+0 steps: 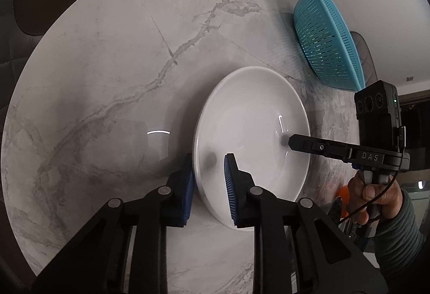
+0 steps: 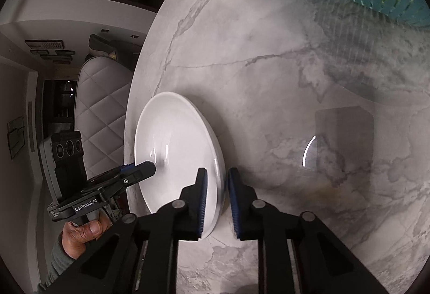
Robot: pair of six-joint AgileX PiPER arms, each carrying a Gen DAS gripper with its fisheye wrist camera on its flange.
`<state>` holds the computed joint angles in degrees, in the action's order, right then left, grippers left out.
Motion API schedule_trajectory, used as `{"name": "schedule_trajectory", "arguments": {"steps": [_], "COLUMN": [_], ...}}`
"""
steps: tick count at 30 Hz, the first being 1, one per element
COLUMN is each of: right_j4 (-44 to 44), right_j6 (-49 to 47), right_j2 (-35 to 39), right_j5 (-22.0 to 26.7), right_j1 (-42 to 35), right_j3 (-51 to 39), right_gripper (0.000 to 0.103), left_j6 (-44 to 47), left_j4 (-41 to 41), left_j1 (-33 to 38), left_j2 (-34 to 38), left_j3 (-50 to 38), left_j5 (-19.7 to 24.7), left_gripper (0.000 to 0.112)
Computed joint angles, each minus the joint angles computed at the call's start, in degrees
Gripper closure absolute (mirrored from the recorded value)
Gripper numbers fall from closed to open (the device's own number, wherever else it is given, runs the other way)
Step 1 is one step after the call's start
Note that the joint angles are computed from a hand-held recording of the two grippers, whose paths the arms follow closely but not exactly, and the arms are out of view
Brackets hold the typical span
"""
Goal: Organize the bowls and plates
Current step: 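Close both grippers on opposite rims of the small white dish, then lift the small white dish with both grippers and lower it onto the plate stack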
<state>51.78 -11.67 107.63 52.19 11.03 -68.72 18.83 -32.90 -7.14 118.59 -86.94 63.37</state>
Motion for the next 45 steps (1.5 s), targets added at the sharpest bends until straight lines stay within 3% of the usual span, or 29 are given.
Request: {"name": "schedule_trajectory", "arguments": {"steps": [4, 14, 24, 35, 45], "right_j4": [-1.24, -4.47, -6.84, -11.70, -17.71], "right_j6": [1.30, 5.18, 8.00, 13.83, 25.59], "right_j2": [-0.52, -1.07, -5.78, -20.39, -42.32], "right_j5": [-0.42, -1.08, -0.05, 4.67, 7.21], "right_j1": [-0.12, 0.71, 0.29, 0.42, 6.11], "right_j3": [0.46, 0.00, 1.04, 4.32, 15.57], "right_gripper": [0.094, 0.095, 0.095, 0.094, 0.094], "left_j6": [-1.20, -3.85, -5.61, -6.66, -9.40], "left_j4": [1.83, 5.04, 5.34, 3.44, 1.25], "left_j1": [-0.45, -2.89, -4.03, -6.49, -12.71], "left_j2": [-0.30, -1.44, -5.70, -18.58, -39.40], "left_j3": [0.39, 0.35, -0.46, 4.86, 23.41], "left_j5": [-0.38, -0.60, 2.04, 5.09, 5.24], "left_gripper": [0.106, 0.106, 0.106, 0.106, 0.106]}}
